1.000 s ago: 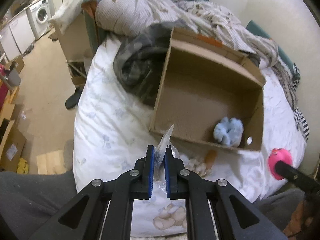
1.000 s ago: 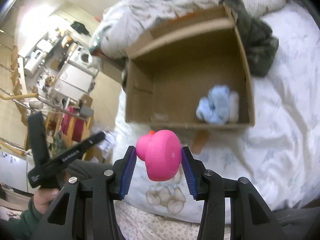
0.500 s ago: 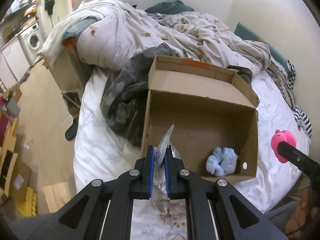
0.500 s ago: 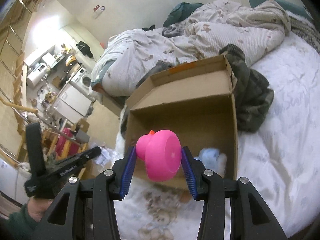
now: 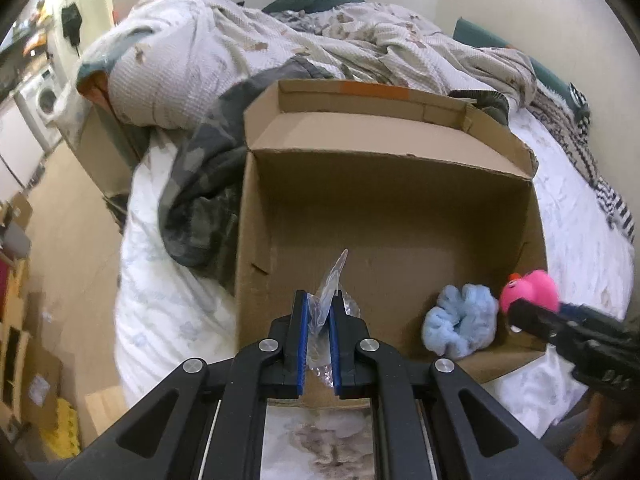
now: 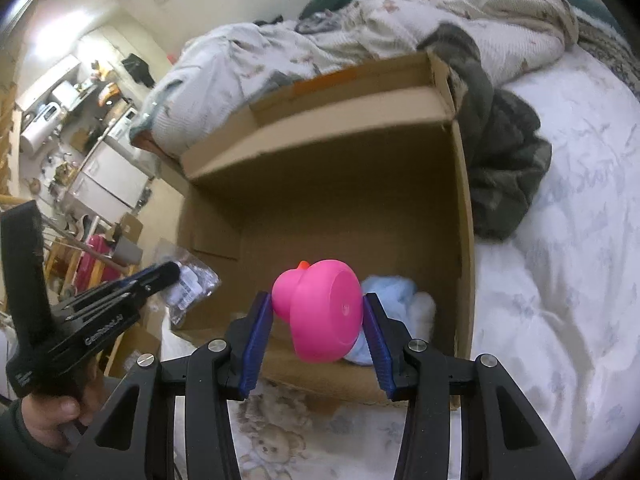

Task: Organize soft objects
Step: 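Carry the pink duck into the box with the right gripper while the left gripper grasps the plastic bag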

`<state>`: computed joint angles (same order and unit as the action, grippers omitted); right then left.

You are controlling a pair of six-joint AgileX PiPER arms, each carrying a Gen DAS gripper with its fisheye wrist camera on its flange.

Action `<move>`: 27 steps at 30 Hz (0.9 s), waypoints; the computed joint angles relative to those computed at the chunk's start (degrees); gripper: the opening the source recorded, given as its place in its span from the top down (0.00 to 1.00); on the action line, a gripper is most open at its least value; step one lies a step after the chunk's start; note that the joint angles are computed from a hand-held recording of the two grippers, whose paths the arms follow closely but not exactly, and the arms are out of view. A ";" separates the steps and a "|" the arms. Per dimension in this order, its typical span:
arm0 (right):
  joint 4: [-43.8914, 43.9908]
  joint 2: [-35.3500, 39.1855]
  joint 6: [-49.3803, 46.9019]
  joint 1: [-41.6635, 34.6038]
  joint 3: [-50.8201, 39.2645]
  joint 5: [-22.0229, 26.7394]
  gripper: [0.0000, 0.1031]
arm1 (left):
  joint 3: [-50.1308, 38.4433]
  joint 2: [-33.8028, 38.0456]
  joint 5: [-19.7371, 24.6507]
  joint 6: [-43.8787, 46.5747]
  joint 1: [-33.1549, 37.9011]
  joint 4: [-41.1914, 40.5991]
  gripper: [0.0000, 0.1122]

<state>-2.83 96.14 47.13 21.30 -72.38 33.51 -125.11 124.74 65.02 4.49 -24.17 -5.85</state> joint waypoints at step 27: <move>12.86 6.76 -13.58 -1.60 -2.67 2.27 0.53 | -3.36 4.06 4.16 2.13 -2.00 1.35 0.92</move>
